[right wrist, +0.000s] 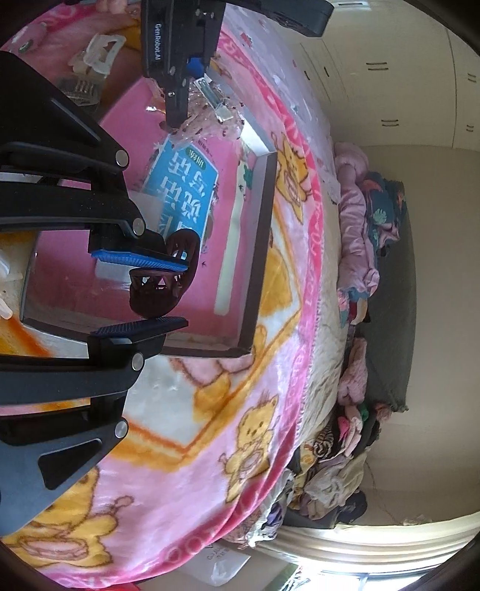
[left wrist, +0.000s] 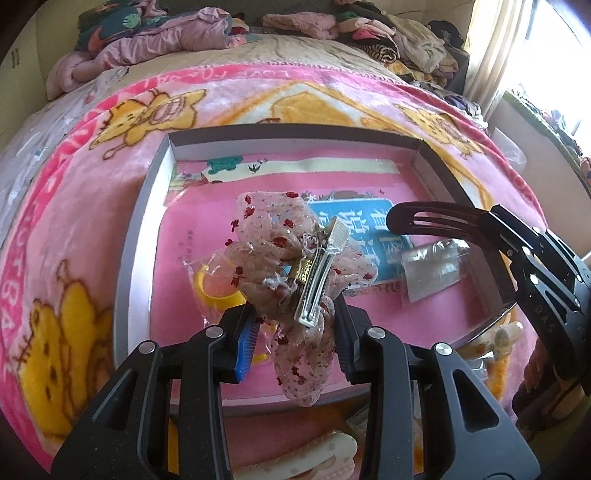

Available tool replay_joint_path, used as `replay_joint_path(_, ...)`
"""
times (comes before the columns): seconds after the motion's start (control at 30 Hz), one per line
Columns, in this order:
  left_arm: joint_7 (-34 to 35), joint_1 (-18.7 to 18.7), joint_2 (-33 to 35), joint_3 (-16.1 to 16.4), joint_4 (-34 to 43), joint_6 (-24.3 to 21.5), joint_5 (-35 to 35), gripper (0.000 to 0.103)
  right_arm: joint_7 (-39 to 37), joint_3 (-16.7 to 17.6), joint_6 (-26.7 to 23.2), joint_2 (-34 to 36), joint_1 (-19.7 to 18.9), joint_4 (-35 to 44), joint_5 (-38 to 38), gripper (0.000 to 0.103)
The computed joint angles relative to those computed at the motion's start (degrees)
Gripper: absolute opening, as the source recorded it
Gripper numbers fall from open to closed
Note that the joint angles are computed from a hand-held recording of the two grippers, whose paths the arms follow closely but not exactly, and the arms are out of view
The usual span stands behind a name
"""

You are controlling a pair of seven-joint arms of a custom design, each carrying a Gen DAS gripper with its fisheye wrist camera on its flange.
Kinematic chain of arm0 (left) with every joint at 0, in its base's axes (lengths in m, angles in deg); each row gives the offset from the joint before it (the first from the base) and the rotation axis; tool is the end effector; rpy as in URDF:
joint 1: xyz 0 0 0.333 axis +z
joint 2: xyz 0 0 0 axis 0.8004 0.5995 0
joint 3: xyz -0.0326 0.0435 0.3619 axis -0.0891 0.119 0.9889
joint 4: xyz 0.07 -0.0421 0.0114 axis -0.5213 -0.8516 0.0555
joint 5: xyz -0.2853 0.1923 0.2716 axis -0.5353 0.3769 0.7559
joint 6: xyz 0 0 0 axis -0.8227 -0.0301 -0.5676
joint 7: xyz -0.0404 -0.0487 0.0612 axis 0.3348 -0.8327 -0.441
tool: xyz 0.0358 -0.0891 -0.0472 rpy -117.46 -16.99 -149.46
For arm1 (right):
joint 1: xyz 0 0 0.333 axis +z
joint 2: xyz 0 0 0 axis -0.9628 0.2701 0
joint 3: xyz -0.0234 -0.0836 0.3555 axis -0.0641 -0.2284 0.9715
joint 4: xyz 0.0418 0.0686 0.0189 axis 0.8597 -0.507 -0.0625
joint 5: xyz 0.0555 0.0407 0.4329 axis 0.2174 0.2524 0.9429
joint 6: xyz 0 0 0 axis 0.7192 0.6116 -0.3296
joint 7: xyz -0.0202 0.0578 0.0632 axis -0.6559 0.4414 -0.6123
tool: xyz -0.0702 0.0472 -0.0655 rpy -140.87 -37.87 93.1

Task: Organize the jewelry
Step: 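Lower the lace bow into the gray box and open left tool while right tool carries the brown clip, then lower the brown oval clip into the gray box and open right tool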

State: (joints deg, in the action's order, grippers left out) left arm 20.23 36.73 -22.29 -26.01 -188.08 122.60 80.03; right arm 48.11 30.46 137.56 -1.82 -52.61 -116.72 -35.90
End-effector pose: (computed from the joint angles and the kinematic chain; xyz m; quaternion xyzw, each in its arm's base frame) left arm 0.3861 -0.1563 0.4694 -0.7066 0.6443 -0.2364 0.1724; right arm 0.4135 0.2415 0.4709 -0.7622 0.4537 -0.2498 0.3883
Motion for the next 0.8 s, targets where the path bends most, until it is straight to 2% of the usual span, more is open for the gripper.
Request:
replay_joint_path(0.43, -1.4, 0.6, -1.6, -0.8, -0.5, 0.1, 1.2, 0.059, 1.5, 1.5, -0.7, -1.5, -1.4, -1.2, 0.0, 0.025)
replay_joint_path(0.67, -3.3, 1.0, -4.6, -1.1, -1.5, -1.1, 2.1, 0.072, 2.2, 1.9, -1.9, -3.0, -1.4, -2.3, -0.9, 0.025)
replay_joint_path(0.8, -4.4, 1.0, -6.4, -1.2, -2.3, -1.8, 2.5, 0.079, 2.8, 1.0, -2.8, -3.6, -0.2, -2.7, -1.5, 0.025)
